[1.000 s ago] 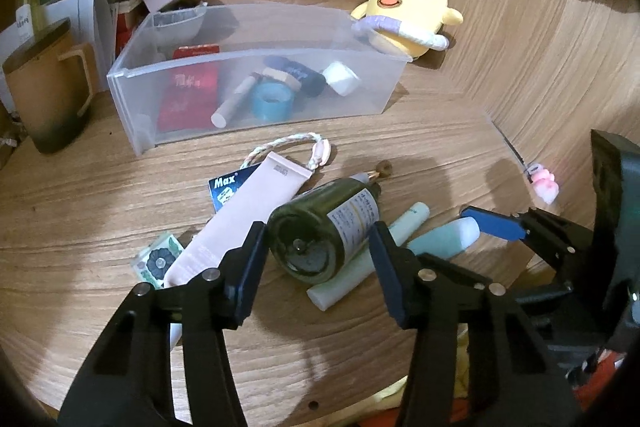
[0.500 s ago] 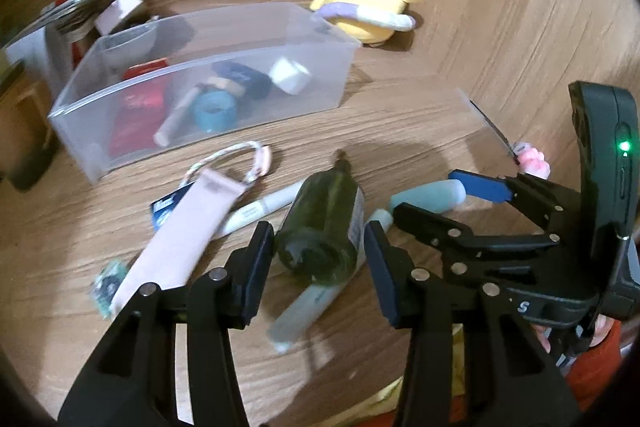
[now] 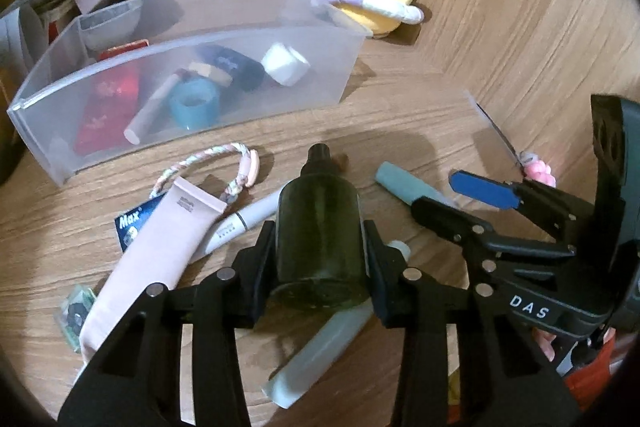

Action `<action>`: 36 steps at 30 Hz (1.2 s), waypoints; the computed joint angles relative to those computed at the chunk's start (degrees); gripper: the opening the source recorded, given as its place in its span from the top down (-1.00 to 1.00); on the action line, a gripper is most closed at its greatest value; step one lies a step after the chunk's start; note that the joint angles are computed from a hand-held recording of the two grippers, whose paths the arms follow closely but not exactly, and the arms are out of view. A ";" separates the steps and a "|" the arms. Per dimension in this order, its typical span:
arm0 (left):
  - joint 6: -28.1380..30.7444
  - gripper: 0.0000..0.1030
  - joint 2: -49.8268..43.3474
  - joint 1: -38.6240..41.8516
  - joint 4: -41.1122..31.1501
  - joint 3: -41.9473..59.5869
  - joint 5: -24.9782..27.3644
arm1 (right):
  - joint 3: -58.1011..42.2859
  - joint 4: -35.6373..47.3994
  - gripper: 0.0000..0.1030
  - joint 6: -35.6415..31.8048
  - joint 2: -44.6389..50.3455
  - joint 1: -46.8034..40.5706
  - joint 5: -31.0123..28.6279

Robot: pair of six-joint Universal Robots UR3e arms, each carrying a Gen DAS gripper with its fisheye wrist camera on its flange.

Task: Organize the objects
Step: 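Grasp the dark green glass bottle with the left tool while the right tool grasps the mint-blue tube, then carry the green bottle and mint-blue tube into the clear box and release both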

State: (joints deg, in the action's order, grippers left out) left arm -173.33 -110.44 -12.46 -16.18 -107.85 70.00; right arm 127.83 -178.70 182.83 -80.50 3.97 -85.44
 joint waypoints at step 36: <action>-3.02 0.21 10.15 10.78 3.50 1.89 -2.77 | -20.35 2.49 0.55 -0.49 1.52 2.87 4.33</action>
